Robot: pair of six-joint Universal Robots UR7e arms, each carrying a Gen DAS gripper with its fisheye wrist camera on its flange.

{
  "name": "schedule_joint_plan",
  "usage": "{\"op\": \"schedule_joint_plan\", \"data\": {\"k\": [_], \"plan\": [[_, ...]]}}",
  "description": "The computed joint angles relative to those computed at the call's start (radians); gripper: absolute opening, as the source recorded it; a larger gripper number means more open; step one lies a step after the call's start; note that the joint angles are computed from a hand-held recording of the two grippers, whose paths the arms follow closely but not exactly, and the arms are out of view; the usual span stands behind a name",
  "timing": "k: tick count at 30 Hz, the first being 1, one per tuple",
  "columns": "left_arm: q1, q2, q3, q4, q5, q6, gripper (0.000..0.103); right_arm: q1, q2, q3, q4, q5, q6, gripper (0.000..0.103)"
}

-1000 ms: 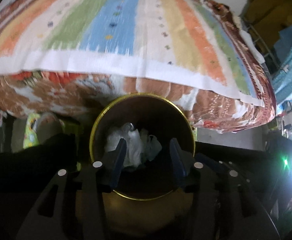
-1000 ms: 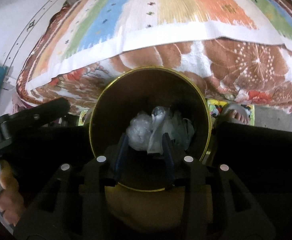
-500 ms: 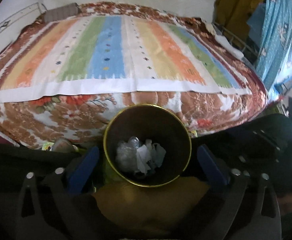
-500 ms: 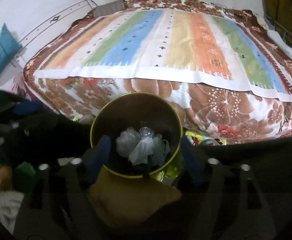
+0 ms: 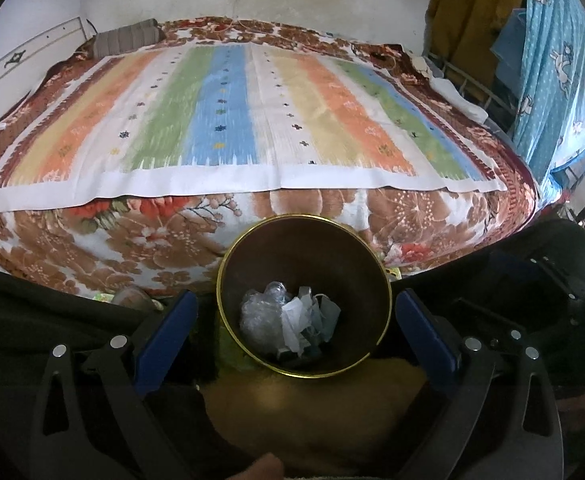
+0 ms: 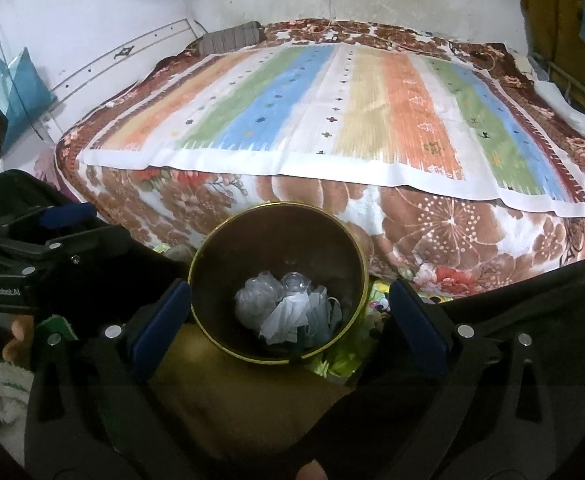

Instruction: Collect trash

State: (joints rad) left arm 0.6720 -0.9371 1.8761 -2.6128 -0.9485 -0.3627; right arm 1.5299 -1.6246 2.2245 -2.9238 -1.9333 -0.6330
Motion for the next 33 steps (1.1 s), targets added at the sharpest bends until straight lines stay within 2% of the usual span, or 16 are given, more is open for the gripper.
{"op": "schedule_joint_plan", "data": {"k": [8,33], "plan": [[0.0,0.007,-0.013,0.055,0.005,-0.026,0.097,-0.007,-0.004,0.0,0.013,0.016,0.007,0.094],[0.001,0.005,-0.012,0.047,-0.001,-0.039,0.097,-0.012,-0.003,-0.003,0.032,0.038,0.025,0.094]]}}
